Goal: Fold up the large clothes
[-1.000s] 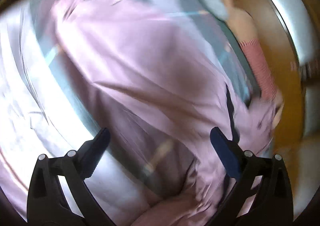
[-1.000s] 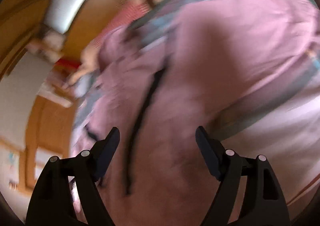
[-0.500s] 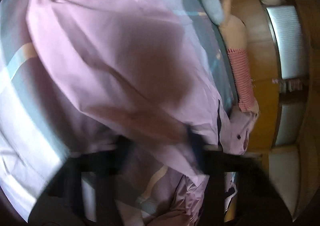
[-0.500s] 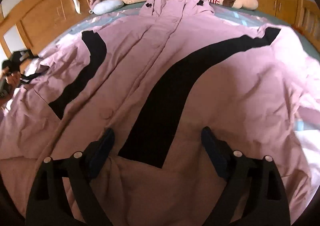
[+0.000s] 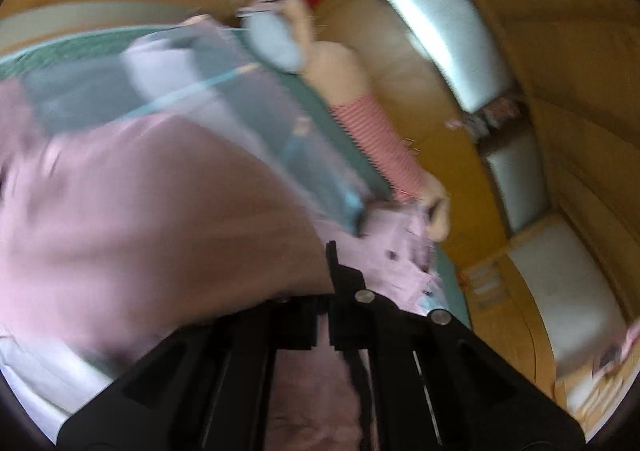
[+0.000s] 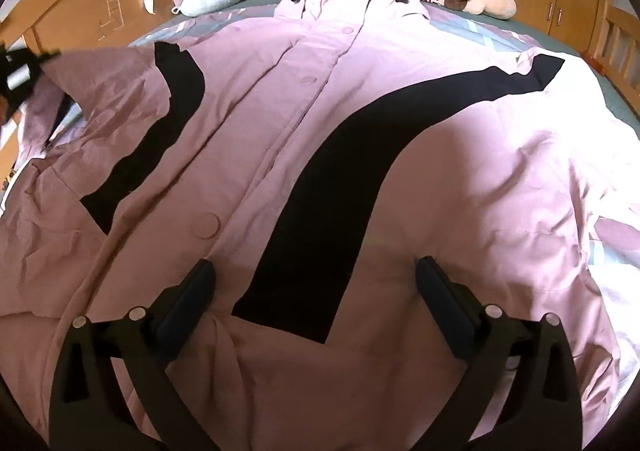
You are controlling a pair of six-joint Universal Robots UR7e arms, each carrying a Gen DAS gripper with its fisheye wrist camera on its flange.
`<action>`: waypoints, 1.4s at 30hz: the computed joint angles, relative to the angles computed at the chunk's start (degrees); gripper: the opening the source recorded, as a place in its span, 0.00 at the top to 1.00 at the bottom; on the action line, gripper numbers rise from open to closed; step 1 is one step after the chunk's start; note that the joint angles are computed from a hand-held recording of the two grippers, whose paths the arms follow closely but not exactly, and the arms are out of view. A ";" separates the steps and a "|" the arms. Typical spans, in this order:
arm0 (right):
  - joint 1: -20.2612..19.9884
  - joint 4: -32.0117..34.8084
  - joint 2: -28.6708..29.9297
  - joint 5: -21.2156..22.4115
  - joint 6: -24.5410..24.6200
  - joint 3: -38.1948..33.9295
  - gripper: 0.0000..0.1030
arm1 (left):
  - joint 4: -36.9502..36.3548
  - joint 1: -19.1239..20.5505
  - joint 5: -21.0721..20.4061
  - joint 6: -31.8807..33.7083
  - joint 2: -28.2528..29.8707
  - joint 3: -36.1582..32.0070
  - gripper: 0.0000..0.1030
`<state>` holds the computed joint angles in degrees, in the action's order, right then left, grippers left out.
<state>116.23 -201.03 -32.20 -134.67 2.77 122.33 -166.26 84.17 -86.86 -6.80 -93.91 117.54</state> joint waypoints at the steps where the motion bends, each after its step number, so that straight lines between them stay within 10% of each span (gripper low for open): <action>1: 0.04 0.48 -0.03 -0.21 0.45 -0.16 0.01 | -0.08 -1.58 0.34 0.66 -0.10 0.47 0.98; 9: -0.01 2.41 -0.23 -0.70 2.52 -0.73 0.01 | 11.10 -14.14 4.01 7.43 3.66 5.42 0.97; 12: -0.05 2.22 -0.20 -0.63 2.92 -0.65 0.01 | 16.85 -20.12 14.96 8.10 8.07 8.03 0.96; 15: 0.13 2.31 0.02 -1.02 3.17 -0.83 0.01 | 17.45 -24.01 20.31 8.04 8.85 10.33 0.72; 20: 0.09 2.00 0.10 -0.99 2.99 -0.88 0.01 | 15.04 -28.40 15.45 6.49 -1.90 14.63 0.14; 24: 0.07 1.36 0.16 -0.89 2.68 -0.82 0.01 | 11.37 -26.18 8.80 8.79 -9.32 15.51 0.13; 30: 0.05 0.18 0.34 -0.67 2.21 -0.62 0.01 | 9.34 -16.06 26.57 -10.98 -8.37 9.04 0.13; 37: -0.17 -1.76 0.43 0.00 1.25 -0.04 0.01 | 26.68 6.21 4.10 -29.33 3.33 -3.96 0.24; 42: -0.35 -2.82 0.42 0.62 0.77 0.21 0.01 | 19.94 6.34 -6.66 -23.56 7.77 -2.95 0.81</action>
